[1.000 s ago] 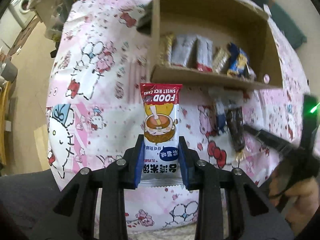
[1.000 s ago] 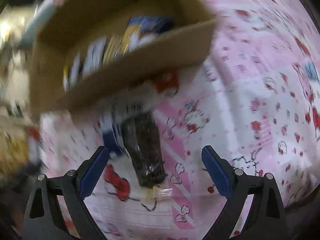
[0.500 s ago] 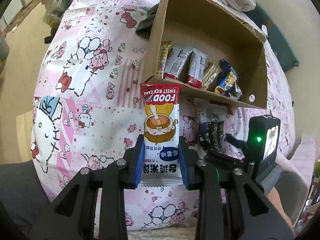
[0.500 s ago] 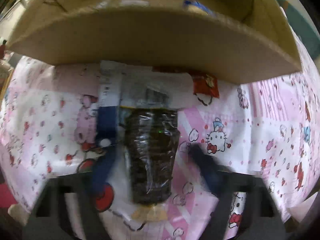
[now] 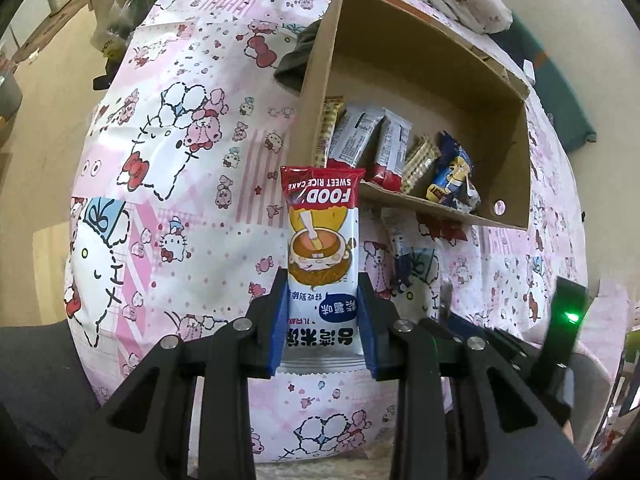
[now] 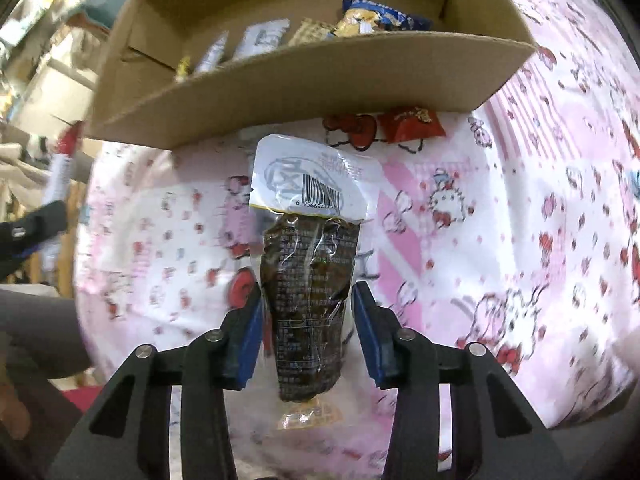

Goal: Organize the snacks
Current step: 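Lower both held packets into the box and open both tools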

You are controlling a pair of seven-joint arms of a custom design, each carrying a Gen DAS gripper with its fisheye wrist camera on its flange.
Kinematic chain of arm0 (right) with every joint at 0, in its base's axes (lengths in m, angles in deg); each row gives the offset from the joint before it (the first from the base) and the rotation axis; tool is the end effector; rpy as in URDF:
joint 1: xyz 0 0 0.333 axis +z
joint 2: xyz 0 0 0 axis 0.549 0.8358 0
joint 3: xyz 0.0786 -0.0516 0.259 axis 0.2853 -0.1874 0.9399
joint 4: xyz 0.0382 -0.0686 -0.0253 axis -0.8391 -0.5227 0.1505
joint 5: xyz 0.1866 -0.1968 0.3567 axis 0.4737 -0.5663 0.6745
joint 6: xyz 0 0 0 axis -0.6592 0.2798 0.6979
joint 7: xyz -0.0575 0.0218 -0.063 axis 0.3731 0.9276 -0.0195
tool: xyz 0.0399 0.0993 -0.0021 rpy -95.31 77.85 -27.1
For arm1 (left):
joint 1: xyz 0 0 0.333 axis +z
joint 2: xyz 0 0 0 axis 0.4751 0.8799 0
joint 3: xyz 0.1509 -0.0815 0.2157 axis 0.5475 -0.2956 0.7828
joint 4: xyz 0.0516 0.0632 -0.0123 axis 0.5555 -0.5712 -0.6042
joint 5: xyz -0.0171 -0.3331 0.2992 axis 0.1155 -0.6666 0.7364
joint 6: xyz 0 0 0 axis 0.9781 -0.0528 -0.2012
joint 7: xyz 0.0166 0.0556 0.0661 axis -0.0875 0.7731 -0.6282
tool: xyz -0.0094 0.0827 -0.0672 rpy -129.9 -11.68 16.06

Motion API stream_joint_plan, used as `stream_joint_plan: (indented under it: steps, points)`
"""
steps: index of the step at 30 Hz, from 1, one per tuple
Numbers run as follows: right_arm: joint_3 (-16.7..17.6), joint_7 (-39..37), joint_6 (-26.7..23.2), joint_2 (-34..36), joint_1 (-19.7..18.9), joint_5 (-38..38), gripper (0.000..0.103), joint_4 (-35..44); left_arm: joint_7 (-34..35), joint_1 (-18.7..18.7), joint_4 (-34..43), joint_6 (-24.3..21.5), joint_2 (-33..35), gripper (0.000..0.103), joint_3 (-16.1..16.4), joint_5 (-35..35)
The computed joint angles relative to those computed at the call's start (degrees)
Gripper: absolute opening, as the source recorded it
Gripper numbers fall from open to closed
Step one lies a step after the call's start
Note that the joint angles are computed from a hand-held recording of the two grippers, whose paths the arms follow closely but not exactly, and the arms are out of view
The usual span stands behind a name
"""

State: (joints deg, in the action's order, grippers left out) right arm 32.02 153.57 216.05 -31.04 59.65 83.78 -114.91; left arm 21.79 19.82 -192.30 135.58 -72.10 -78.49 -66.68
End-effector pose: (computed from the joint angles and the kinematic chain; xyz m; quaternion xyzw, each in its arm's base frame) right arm 0.4430 0.2692 0.2978 -0.7311 0.6587 0.0617 0.1669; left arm 0.4335 -0.0770 0.3465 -0.7641 0.6132 -0.2005 0.0004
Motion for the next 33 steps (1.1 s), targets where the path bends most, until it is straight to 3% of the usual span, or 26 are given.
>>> stream_joint_plan:
  steps: [9,15,21,23,26,29,33]
  points:
    - [-3.7,-6.66,3.65,-12.43,4.15,12.54,0.044,-7.69,-0.18,0.05,-1.01,-0.78,-2.46,0.027,-0.78,2.48]
    - [-6.63,-9.42,4.65,-19.49,3.69,12.34,0.044,-9.25,0.38,0.08,1.0,0.79,-3.93,0.027,-1.49,4.79]
    - [-7.78,-10.23,7.91,-15.33,2.53,11.2,0.044,-3.54,0.05,1.41,8.24,1.87,1.93,0.027,-2.32,8.13]
    - [-8.32,-11.89,9.4,-11.79,3.14,12.52,0.021,-0.55,0.19,1.69,10.97,2.33,4.7,0.027,-2.48,8.84]
    - [-8.04,-13.76,11.15,-7.5,2.14,13.29,0.021,3.61,0.22,2.25,15.27,3.58,9.77,0.027,-3.44,10.59]
    - [-4.81,-9.82,12.96,-1.1,-1.52,6.93,0.021,8.0,-0.58,2.84,18.94,3.97,14.79,0.027,-4.3,12.24]
    - [-5.87,-13.9,12.29,0.27,-1.89,14.98,0.021,7.79,-0.55,2.8,19.99,6.59,18.19,0.027,-4.15,11.81]
